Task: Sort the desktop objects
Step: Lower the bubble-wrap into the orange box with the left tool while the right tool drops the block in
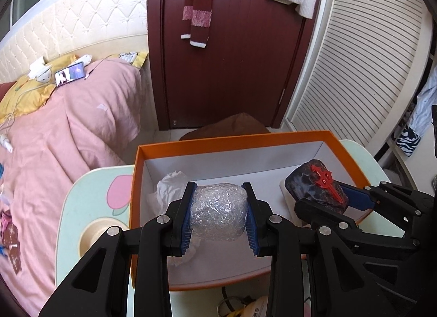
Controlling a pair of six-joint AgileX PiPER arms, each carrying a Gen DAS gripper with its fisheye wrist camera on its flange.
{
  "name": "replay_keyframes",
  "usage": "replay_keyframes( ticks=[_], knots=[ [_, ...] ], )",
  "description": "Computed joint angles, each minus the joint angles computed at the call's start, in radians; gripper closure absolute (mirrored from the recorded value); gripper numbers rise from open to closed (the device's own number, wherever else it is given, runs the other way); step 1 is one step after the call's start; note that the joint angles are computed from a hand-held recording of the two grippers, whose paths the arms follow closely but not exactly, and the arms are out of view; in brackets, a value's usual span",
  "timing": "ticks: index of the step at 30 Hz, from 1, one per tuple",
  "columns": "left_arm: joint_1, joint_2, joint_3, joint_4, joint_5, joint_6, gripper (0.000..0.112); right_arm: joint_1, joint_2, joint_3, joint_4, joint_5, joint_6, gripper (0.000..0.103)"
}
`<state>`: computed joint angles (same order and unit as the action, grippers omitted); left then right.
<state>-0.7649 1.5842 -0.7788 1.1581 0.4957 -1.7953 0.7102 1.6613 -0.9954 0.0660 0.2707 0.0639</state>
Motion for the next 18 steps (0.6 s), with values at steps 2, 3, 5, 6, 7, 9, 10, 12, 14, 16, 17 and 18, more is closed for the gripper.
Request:
replay_keyframes(
  ticks=[2, 3, 5, 6, 7, 9, 10, 12, 14, 16, 17, 18],
  knots=[
    [0.005, 0.009, -0.001, -0.001, -0.008, -0.001, 0.078, -0.005, 0.010, -0.006, 0.016, 0.002, -0.013, 0.065],
    [0.008, 0.013, -0.003, -0.005, -0.011, 0.002, 0.078, -0.006, 0.014, -0.008, 0.019, 0.003, -0.016, 0.065],
    [0.012, 0.021, -0.004, -0.010, -0.018, 0.005, 0.078, -0.008, 0.022, -0.011, 0.024, 0.005, -0.020, 0.065],
    [0.014, 0.024, -0.003, -0.008, -0.021, 0.000, 0.078, -0.010, 0.027, -0.013, 0.032, 0.007, -0.027, 0.065],
    [0.016, 0.027, -0.002, -0.006, -0.025, -0.004, 0.078, -0.012, 0.030, -0.015, 0.042, 0.007, -0.035, 0.065],
    [0.014, 0.032, -0.001, 0.003, -0.020, -0.012, 0.078, -0.016, 0.034, -0.015, 0.062, 0.005, -0.051, 0.065],
    [0.014, 0.034, -0.001, 0.007, -0.018, -0.017, 0.078, -0.017, 0.035, -0.015, 0.064, 0.004, -0.053, 0.065],
    [0.009, 0.041, -0.009, -0.009, -0.007, 0.005, 0.078, -0.016, 0.039, -0.018, 0.064, 0.004, -0.053, 0.064],
    [0.003, 0.050, -0.024, -0.041, 0.012, 0.043, 0.073, -0.016, 0.044, -0.022, 0.075, 0.005, -0.069, 0.064],
    [-0.009, 0.067, -0.049, -0.100, 0.070, 0.085, 0.060, -0.015, 0.041, -0.020, 0.058, 0.002, -0.052, 0.058],
    [-0.010, 0.060, -0.040, -0.088, 0.070, 0.065, 0.059, -0.012, 0.038, -0.018, 0.007, 0.000, 0.000, 0.055],
    [-0.008, 0.051, -0.032, -0.083, 0.063, 0.059, 0.058, -0.011, 0.032, -0.012, -0.023, -0.005, 0.030, 0.052]
  ],
)
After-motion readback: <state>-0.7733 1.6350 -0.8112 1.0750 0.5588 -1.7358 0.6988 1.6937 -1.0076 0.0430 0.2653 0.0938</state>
